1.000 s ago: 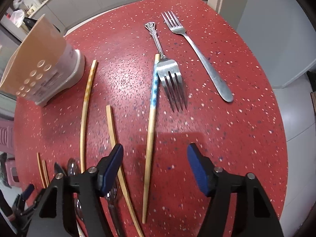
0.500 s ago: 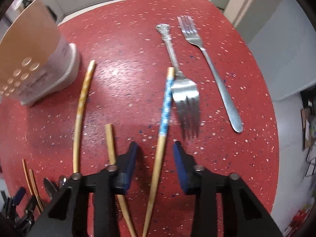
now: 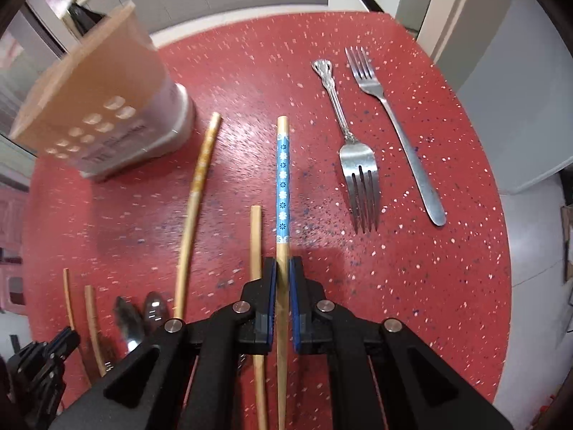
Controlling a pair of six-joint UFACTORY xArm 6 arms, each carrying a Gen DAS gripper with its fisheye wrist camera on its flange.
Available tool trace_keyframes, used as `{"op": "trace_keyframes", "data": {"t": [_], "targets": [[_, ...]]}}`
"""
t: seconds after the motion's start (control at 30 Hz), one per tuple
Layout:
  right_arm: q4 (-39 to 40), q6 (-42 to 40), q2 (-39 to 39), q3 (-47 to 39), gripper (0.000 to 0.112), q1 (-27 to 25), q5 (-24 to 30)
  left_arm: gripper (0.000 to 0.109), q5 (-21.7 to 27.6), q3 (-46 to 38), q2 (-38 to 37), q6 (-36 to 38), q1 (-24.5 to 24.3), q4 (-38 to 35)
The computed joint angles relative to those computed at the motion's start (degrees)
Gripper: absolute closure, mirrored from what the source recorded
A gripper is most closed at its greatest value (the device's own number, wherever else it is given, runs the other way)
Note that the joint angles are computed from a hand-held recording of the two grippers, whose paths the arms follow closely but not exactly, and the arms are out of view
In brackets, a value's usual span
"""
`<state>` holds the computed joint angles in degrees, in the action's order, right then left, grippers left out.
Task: Organize utensils
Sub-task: 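Carry both chopsticks to the beige caddy and drop them in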
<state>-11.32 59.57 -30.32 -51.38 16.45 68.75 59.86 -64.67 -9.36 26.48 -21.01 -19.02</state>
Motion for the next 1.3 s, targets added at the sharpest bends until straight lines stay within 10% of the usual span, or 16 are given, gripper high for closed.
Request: {"op": "trace_keyframes", "data": {"t": [0.57,1.3], "targets": [[-12.88,15.33,-11.44,-4.45,0.104,13.57,3.36,0.081,4.53,-10.09,-1.35,4.58,5.55,-9.41],[-11.45,-7.66,11.70,-22.92,0.104,-8.44,-28.20,0.081,-7.05,-62.97,34.39,-19.19,-3.60,-2.84]]}}
